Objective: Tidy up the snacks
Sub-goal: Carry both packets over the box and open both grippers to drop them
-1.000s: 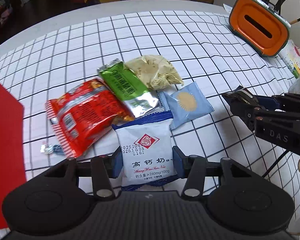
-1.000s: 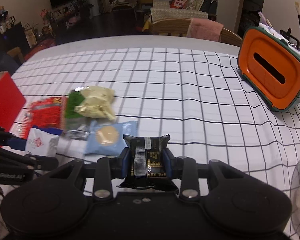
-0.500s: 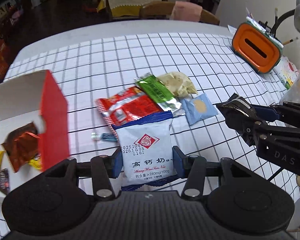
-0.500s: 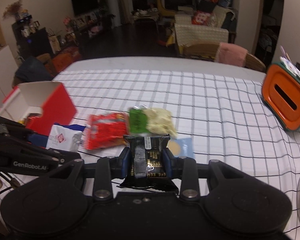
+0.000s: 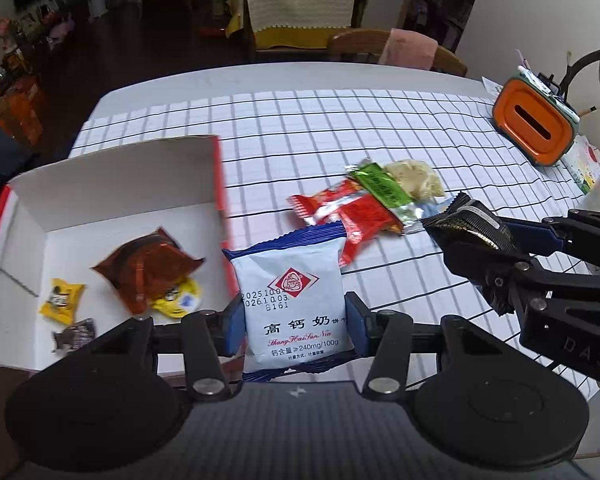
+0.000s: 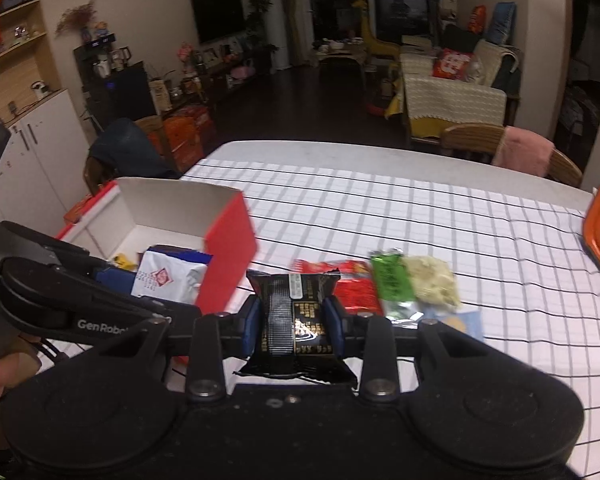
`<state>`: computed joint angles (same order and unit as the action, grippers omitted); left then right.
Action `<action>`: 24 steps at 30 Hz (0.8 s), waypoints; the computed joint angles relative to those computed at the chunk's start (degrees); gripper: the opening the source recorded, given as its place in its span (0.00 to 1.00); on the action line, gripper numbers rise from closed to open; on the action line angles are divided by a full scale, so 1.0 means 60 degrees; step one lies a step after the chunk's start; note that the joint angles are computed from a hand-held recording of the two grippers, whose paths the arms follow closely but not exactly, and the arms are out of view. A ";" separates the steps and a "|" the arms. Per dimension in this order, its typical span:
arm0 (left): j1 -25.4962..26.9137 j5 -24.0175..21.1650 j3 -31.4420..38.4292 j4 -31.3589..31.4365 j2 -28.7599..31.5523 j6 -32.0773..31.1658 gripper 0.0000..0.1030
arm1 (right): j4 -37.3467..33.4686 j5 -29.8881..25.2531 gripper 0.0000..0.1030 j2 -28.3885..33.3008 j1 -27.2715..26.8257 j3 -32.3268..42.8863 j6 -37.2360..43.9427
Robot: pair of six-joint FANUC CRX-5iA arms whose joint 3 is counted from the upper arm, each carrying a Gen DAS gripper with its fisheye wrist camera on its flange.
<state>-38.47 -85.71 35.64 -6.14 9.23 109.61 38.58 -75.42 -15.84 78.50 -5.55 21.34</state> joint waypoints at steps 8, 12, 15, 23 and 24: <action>0.0843 0.0193 -0.0865 0.0038 -0.0916 -0.0748 0.48 | -0.0085 0.0382 0.32 0.1075 0.0067 0.0920 0.0204; 0.1391 0.0243 -0.1215 0.0116 -0.1253 -0.1082 0.48 | -0.0157 0.0521 0.32 0.1594 0.0026 0.1368 0.0357; 0.1774 0.0289 -0.1460 0.0166 -0.1479 -0.1331 0.48 | -0.0246 0.0617 0.32 0.1981 -0.0066 0.1703 0.0506; 0.2859 0.0359 -0.1997 0.0286 -0.1754 -0.2161 0.48 | -0.0648 0.0697 0.32 0.3084 -0.0352 0.2676 0.0883; 0.2995 0.0332 -0.2035 0.0303 -0.1740 -0.2246 0.48 | -0.0689 0.0706 0.32 0.3253 -0.0404 0.2814 0.0937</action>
